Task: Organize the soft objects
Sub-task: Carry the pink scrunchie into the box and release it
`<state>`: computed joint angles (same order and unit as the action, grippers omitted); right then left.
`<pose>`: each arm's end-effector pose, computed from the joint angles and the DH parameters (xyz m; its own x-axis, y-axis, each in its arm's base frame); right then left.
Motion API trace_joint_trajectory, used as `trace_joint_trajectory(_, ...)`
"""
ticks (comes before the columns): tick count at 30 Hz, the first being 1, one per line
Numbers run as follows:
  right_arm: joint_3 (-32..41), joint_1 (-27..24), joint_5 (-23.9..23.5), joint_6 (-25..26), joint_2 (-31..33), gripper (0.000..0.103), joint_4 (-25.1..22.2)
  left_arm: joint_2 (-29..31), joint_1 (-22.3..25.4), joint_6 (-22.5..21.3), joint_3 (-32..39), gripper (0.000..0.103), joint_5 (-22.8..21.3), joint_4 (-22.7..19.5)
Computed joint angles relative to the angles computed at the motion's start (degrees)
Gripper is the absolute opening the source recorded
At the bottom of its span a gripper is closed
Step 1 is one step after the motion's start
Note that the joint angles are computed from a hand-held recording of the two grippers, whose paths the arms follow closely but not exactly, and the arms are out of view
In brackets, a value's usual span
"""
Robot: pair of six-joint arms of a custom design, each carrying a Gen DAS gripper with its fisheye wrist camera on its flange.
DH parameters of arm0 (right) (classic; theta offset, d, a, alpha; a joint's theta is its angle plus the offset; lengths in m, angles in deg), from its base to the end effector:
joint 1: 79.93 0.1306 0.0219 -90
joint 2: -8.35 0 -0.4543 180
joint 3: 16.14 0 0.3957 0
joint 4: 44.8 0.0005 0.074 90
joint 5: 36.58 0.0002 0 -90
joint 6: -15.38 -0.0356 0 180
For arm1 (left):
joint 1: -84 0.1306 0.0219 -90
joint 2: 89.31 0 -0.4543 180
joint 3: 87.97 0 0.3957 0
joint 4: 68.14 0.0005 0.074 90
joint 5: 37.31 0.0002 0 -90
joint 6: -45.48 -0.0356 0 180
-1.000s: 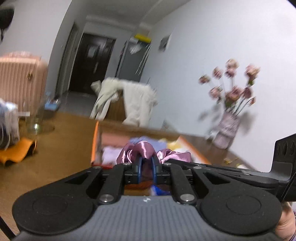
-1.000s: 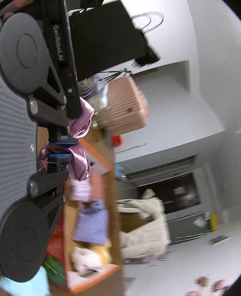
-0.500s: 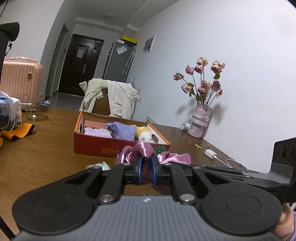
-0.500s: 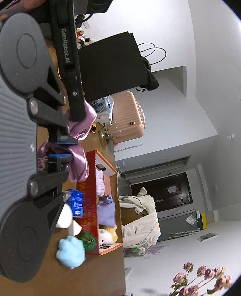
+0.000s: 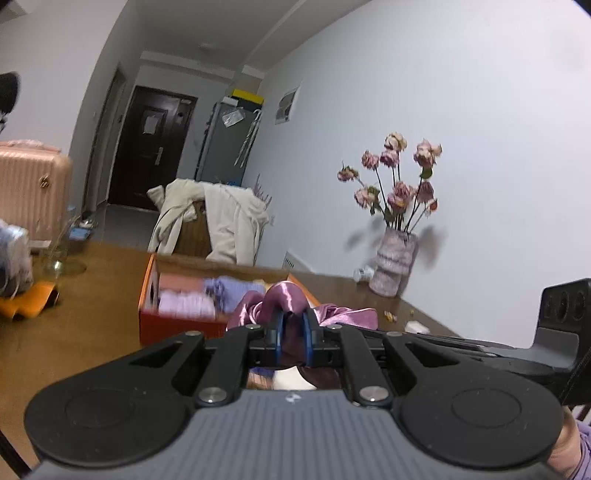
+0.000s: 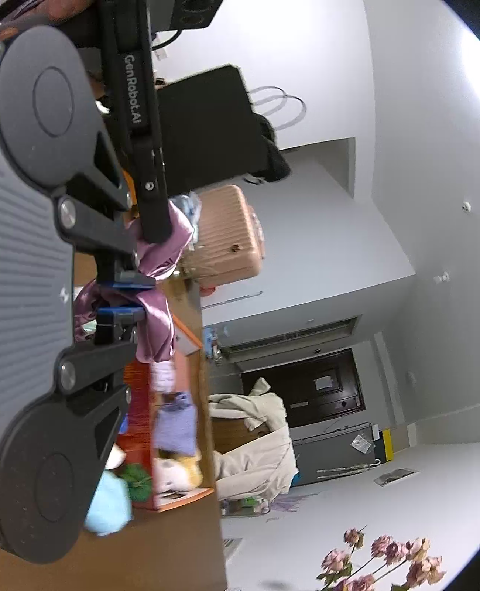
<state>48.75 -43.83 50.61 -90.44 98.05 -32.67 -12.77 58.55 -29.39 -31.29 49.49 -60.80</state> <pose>0.3916 0.2871 0.3946 -0.3416 0.0879 -0.9357 -0.5550 0.7846 0.2763 0.3575 -0.1685 0.4141 -0.2881 -0.1515 -0.9455 0.3156 0.9172 -0.2431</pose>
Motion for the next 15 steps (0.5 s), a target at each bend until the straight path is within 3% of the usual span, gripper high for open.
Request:
trace_joint_trajectory(6,15.1,-6.2,-9.0,-2.1,10.3,0.009,-5.4,9.8,8.2,1.0,12.5,0.011,8.5,-4.3)
trace_joint_trajectory(15,38.0,-8.7,-12.7,-1.1,28.8,0.009,-20.4,25.4,14.2,1.9,26.5,0.011,11.2,-12.8)
